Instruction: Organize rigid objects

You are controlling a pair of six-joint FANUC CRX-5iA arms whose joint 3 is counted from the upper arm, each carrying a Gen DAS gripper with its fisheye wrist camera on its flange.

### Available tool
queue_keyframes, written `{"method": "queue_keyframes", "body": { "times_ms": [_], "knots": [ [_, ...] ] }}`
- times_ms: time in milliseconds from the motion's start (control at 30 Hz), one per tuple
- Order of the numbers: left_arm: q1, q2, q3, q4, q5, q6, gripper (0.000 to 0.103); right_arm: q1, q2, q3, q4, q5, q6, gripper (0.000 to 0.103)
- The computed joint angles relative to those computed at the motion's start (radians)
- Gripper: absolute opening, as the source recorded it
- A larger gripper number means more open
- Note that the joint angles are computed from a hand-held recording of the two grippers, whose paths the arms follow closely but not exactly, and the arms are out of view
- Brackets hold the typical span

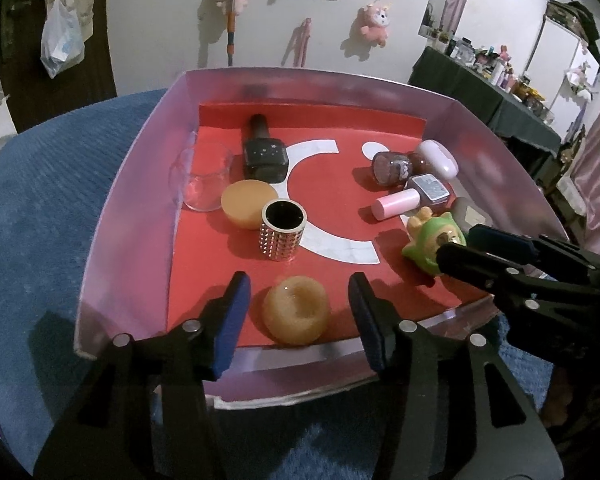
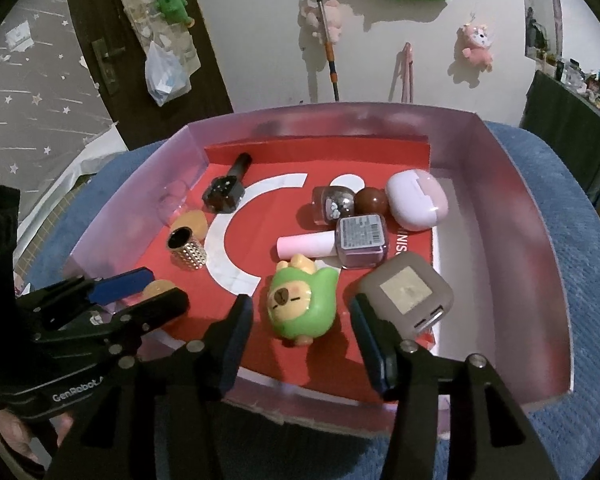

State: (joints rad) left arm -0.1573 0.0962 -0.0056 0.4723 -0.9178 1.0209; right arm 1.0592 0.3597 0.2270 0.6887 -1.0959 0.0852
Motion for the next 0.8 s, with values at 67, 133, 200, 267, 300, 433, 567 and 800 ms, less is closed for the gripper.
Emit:
{"method": "queue_keyframes", "body": {
  "times_ms": [67, 133, 200, 267, 300, 433, 567, 800],
  "knots": [
    [0.003, -0.009, -0.009, 0.008, 0.003, -0.004, 0.051, 0.01, -0.007, -0.008, 0.023, -0.006, -0.018, 0.057],
    [0.004, -0.024, -0.022, 0.013, 0.014, -0.009, 0.058, 0.019, -0.013, -0.014, 0.045, -0.013, -0.034, 0.062],
    [0.004, -0.042, -0.037, 0.017, 0.026, -0.017, 0.06, 0.03, -0.021, -0.024, 0.074, -0.022, -0.054, 0.063],
    [0.0, -0.061, -0.048, 0.001, 0.048, -0.011, 0.067, 0.04, -0.026, -0.027, 0.096, -0.037, -0.067, 0.064],
    [-0.001, -0.072, -0.056, -0.004, 0.061, -0.01, 0.072, 0.044, -0.027, -0.027, 0.102, -0.042, -0.071, 0.065],
    [0.007, -0.099, -0.08, 0.017, 0.074, -0.028, 0.072, 0.061, -0.036, -0.036, 0.134, -0.06, -0.097, 0.07],
    [0.013, -0.123, -0.1, 0.018, 0.085, -0.028, 0.074, 0.077, -0.046, -0.049, 0.161, -0.072, -0.125, 0.078],
    [0.019, -0.165, -0.132, 0.015, 0.11, -0.013, 0.087, 0.104, -0.063, -0.079, 0.204, -0.09, -0.171, 0.094]
  ]
}}
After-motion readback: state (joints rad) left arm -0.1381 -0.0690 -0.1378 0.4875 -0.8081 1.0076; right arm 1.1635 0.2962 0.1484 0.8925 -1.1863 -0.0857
